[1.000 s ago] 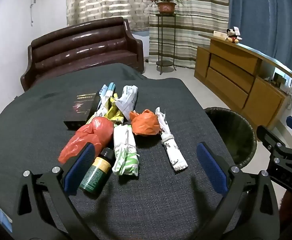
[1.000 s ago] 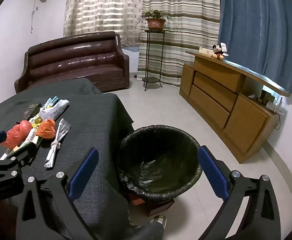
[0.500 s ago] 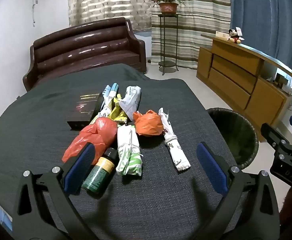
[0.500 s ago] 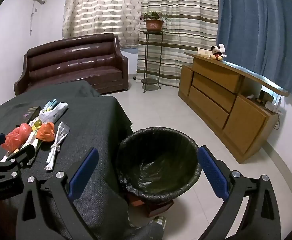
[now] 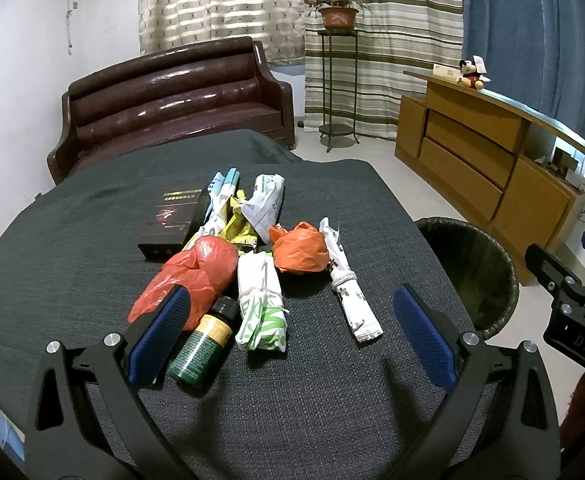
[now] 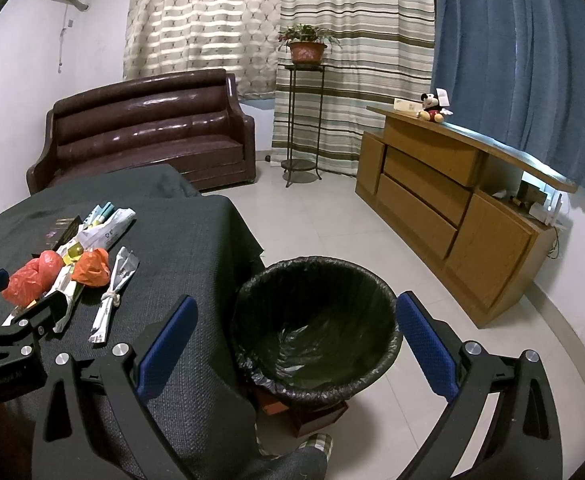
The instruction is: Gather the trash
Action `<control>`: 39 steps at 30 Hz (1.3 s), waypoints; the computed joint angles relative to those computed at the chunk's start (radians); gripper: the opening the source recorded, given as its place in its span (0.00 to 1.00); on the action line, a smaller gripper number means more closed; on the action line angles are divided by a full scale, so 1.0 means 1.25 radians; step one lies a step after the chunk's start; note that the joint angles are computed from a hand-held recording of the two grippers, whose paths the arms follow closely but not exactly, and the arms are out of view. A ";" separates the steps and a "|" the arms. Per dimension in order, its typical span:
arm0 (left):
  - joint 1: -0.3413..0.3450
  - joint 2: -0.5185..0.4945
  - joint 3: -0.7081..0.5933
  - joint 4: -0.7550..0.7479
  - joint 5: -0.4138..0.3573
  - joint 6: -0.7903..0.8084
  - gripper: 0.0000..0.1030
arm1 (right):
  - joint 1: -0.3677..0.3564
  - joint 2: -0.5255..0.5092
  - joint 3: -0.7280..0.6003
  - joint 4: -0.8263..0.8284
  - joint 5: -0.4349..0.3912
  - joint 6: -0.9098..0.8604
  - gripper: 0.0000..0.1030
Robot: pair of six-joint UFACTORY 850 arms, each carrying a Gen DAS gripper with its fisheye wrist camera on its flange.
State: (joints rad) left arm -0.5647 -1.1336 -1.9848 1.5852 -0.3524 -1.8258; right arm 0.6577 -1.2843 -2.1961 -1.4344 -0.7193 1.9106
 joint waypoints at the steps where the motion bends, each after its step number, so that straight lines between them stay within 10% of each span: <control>1: -0.002 -0.001 -0.002 -0.004 -0.001 0.003 0.96 | 0.000 0.000 0.000 -0.001 0.000 0.001 0.94; 39: -0.003 0.003 0.006 0.014 -0.005 -0.011 0.96 | 0.001 0.002 0.006 -0.012 -0.001 0.019 0.94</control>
